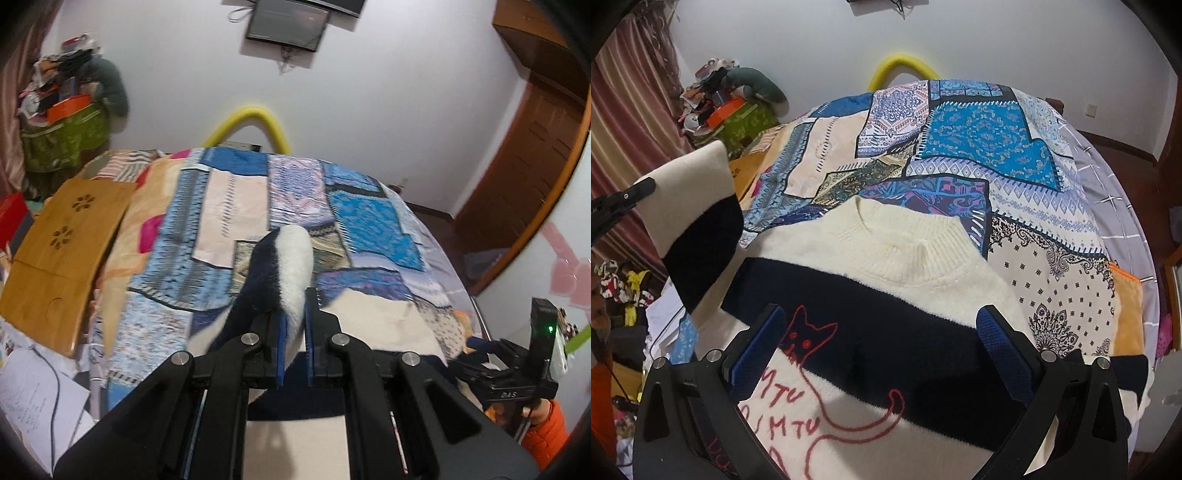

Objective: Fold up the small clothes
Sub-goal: 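Grasp the sleeve cuff with the left tool and lift it, then fold the held sleeve across the sweater body and open the left tool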

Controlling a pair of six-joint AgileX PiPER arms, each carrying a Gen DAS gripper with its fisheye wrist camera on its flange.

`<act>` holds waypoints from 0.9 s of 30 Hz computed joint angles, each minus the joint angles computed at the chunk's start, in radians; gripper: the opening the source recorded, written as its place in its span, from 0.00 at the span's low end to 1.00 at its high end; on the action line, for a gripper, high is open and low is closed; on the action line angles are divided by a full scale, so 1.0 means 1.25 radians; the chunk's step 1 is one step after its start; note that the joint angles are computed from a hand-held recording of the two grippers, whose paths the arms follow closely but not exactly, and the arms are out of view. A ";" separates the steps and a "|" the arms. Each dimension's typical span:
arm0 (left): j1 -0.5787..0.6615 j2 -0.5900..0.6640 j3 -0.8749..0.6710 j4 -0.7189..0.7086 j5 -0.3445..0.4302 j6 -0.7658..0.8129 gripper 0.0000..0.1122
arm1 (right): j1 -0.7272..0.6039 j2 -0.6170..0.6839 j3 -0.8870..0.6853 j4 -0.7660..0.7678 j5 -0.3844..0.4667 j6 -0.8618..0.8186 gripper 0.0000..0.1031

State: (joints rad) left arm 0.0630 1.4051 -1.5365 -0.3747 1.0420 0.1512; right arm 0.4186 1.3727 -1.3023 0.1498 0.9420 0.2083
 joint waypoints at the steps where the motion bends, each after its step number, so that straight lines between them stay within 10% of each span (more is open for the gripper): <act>1: -0.023 -0.005 0.008 0.011 -0.004 -0.011 0.07 | -0.001 -0.004 0.002 0.002 0.000 -0.001 1.00; 27: -0.330 0.003 0.199 0.182 -0.054 -0.174 0.15 | 0.028 -0.048 0.043 0.003 -0.003 0.012 1.00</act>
